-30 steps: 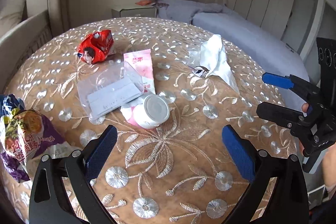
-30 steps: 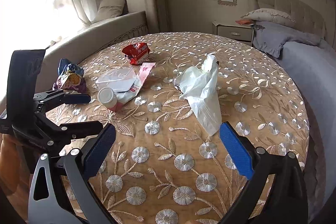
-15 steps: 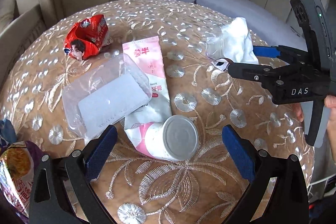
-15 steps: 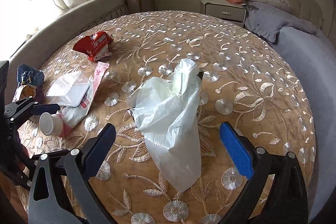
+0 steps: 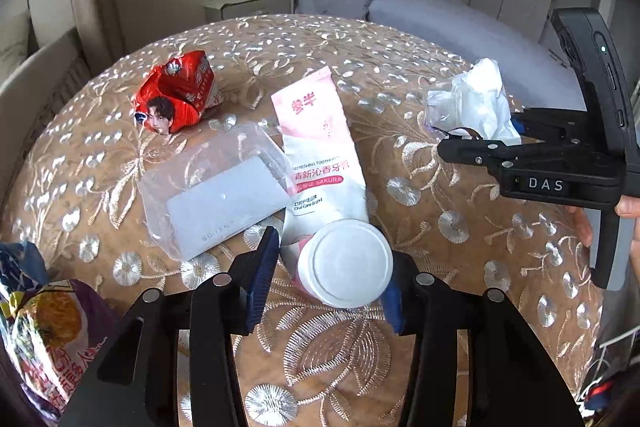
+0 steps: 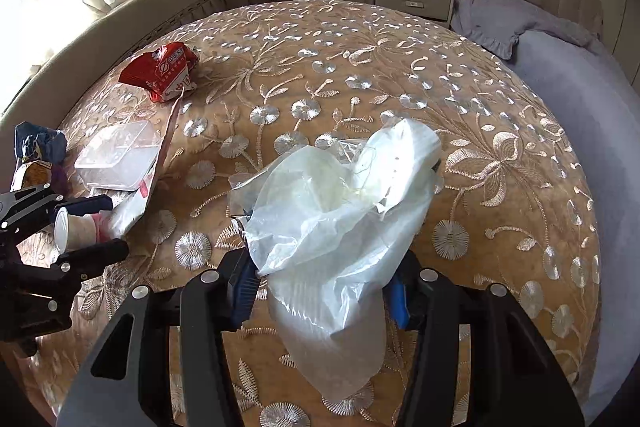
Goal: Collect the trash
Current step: 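Grasp the white round container with the left tool while the right tool grasps the white plastic bag, then carry the white container and plastic bag with both tools over the bin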
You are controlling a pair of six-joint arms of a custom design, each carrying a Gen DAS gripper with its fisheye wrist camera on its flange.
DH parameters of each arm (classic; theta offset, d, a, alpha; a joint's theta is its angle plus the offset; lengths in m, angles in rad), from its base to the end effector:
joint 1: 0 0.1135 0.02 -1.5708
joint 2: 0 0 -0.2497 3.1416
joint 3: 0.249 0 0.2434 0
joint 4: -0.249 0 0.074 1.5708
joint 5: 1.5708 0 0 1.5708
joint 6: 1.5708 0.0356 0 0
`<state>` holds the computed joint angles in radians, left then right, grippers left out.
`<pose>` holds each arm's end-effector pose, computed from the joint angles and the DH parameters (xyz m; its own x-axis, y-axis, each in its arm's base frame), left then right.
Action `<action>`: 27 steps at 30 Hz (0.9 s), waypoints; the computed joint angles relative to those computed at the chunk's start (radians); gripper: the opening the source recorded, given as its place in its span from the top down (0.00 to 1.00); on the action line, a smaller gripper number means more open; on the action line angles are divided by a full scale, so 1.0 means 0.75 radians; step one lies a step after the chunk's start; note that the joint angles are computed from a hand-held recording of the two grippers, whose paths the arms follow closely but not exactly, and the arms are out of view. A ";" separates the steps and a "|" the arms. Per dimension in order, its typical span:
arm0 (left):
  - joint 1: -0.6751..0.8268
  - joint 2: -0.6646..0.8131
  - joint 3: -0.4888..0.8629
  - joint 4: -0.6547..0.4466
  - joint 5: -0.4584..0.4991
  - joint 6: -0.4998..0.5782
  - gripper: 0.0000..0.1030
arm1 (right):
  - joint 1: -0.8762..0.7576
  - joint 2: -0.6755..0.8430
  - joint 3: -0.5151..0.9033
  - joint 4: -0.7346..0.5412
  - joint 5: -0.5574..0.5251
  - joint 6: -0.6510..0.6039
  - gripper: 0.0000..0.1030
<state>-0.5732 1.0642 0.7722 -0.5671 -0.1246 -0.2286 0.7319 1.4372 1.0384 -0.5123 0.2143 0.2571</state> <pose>0.1817 -0.1120 0.2386 -0.7262 0.2011 -0.6575 0.3135 0.9479 -0.0563 0.2238 0.1909 0.2387 -0.7099 -0.3037 -0.6355 -0.3883 0.9215 -0.0067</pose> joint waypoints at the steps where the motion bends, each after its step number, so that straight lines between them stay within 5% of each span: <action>1: -0.027 -0.029 -0.008 -0.011 -0.024 -0.015 0.56 | 0.036 -0.041 -0.026 -0.012 0.033 -0.002 0.49; 8: -0.273 -0.198 -0.012 -0.122 -0.176 -0.148 0.56 | 0.321 -0.350 -0.161 -0.155 0.214 0.057 0.48; 15: -0.508 -0.300 -0.003 -0.219 -0.330 -0.300 0.56 | 0.647 -0.547 -0.220 -0.383 0.436 0.305 0.48; 25: -1.049 -0.249 0.043 -0.288 -0.634 -0.582 0.56 | 1.076 -0.700 -0.253 -0.870 0.680 0.942 0.48; 26: -1.098 -0.212 0.054 -0.274 -0.661 -0.601 0.59 | 1.134 -0.707 -0.259 -0.934 0.697 1.037 0.48; 27: -1.140 -0.175 0.066 -0.260 -0.690 -0.612 0.76 | 1.204 -0.708 -0.261 -1.010 0.717 1.149 0.48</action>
<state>-1.4286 0.9332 0.8215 -0.7623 -0.6422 -0.6877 1.6349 0.9064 0.8424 -1.2700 0.7523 1.1185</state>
